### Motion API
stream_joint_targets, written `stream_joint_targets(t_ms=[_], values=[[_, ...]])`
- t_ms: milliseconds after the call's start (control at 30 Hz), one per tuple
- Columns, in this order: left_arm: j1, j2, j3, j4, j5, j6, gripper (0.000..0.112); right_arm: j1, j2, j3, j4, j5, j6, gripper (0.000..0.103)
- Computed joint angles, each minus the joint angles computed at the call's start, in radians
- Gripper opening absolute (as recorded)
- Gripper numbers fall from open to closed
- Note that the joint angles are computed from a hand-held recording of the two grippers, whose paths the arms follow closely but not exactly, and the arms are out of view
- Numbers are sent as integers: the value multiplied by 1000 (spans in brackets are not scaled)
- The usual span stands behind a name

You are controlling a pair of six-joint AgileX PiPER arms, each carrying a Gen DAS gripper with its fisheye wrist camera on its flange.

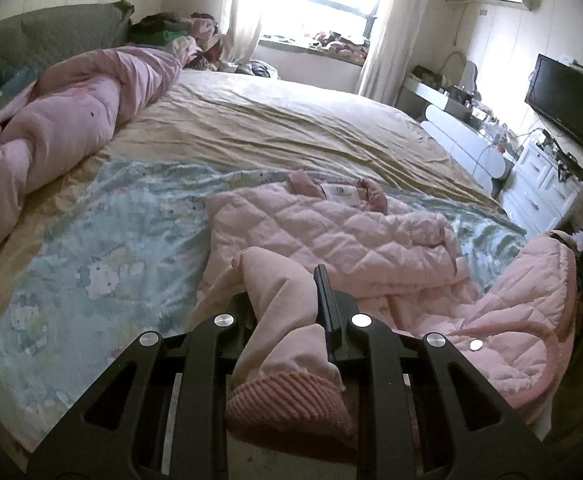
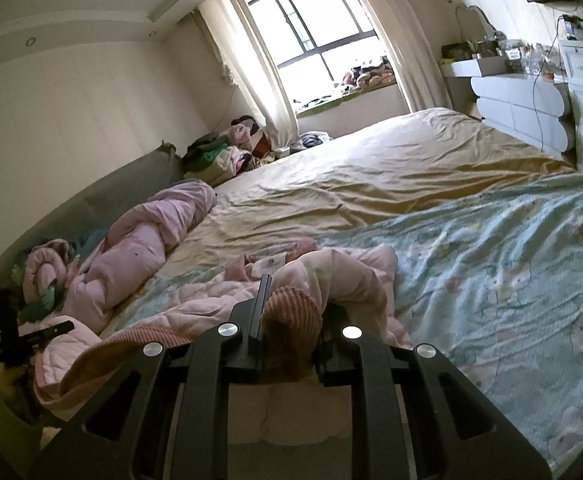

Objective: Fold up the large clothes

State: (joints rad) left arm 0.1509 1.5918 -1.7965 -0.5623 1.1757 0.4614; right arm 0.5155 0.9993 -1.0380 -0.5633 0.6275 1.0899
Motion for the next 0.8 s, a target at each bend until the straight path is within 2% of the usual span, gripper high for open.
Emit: stream_joint_targets(t_ms=[333,467,800], values=[[-24,145,-194,26,6,-88,14,-131,137,-118,107,-78,-139,16],[-52,173,-219,86,-41,-98,14,-177,188,-147,140,-105,-167,16],[-82,285,-326,140,-77,-150,14,-253,308,-210,191,-142,-205,16]])
